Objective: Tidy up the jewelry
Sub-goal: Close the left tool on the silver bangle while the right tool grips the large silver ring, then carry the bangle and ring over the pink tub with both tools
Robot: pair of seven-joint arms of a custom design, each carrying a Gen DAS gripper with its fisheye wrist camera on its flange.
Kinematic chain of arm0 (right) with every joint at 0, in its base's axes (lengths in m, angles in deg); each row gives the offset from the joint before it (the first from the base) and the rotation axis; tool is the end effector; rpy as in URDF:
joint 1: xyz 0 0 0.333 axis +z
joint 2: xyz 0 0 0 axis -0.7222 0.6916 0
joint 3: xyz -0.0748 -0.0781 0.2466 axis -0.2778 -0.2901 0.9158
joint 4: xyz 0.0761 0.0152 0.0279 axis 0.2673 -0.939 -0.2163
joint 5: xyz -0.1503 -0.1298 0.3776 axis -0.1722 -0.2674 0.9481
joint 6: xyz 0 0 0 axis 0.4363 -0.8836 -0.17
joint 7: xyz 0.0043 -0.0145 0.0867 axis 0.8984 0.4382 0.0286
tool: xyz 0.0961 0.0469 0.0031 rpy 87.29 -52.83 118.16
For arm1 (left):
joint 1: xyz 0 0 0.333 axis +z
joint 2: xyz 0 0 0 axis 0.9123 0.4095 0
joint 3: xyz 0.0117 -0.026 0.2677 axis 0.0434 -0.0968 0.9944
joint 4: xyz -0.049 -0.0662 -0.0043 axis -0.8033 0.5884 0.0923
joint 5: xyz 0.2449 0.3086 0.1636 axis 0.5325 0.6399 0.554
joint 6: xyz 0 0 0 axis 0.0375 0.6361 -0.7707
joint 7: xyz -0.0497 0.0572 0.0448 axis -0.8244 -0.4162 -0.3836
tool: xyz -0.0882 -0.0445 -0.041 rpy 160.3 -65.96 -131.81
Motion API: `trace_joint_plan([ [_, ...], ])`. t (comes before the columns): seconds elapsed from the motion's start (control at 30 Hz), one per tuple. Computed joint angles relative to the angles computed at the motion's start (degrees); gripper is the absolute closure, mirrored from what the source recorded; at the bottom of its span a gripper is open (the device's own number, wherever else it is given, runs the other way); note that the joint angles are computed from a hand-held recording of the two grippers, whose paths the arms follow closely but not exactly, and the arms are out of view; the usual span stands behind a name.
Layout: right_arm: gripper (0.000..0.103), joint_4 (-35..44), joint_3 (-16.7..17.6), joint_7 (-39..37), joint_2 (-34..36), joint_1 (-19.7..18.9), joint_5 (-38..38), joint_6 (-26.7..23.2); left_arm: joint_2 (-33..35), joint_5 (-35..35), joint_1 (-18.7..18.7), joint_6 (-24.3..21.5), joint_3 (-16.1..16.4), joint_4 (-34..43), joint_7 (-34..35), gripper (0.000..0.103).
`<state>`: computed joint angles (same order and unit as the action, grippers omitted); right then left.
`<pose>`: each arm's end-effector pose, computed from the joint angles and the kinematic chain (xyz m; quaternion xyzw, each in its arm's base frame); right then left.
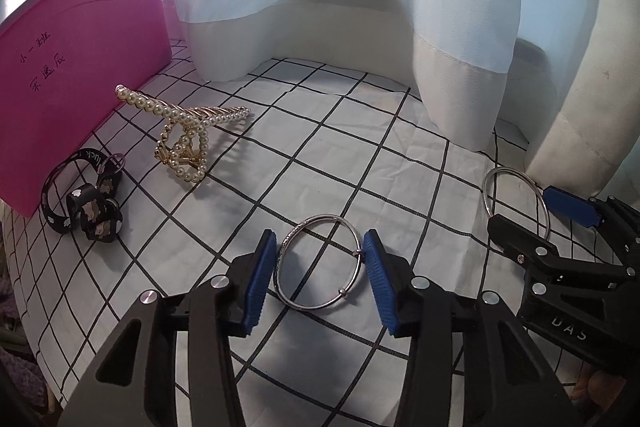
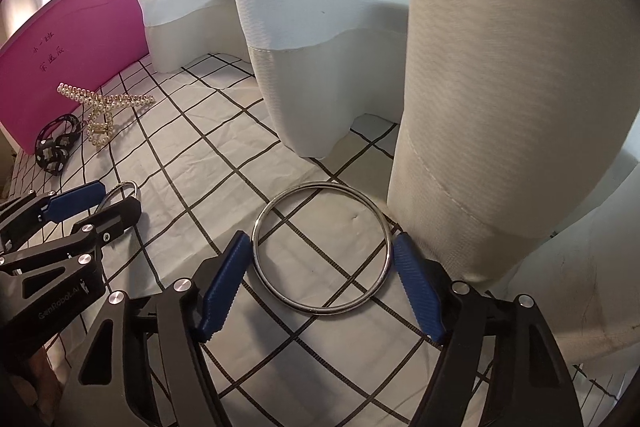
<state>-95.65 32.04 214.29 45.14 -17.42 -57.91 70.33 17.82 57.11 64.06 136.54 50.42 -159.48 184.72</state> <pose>0.6024 0.3356 0.3221 -0.5797 0.7416 -0.2592 0.2162 0.6994 -0.1216 0.3448 -0.5069 0.7977 -0.2775 0.1721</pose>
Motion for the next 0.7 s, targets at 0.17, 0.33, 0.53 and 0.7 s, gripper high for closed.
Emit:
trace_joint_plan([
  [0.17, 0.032, -0.39, 0.07, 0.51, -0.11, 0.30, -0.64, 1.37, -1.30, -3.66, 2.05, 0.27, -1.54, -1.53, 2.94, 0.059],
  [0.33, 0.032, -1.13, 0.18, 2.01, -0.56, 0.76, -1.29, 3.33, -2.93, -6.40, 3.23, 1.34, -1.99, -3.42, 5.58, 0.059],
  [0.53, 0.032, -0.35, 0.55, 2.04, -0.15, 1.46, -1.03, 3.98, -4.76, -7.75, 3.57, 1.36, -1.28, -5.23, 6.81, 0.059],
  [0.7, 0.032, -0.43, 0.66, 2.71, -0.84, 2.52, -1.91, 3.89, -7.05, -9.25, 4.17, 1.10, -0.91, -7.34, 8.05, 0.059],
])
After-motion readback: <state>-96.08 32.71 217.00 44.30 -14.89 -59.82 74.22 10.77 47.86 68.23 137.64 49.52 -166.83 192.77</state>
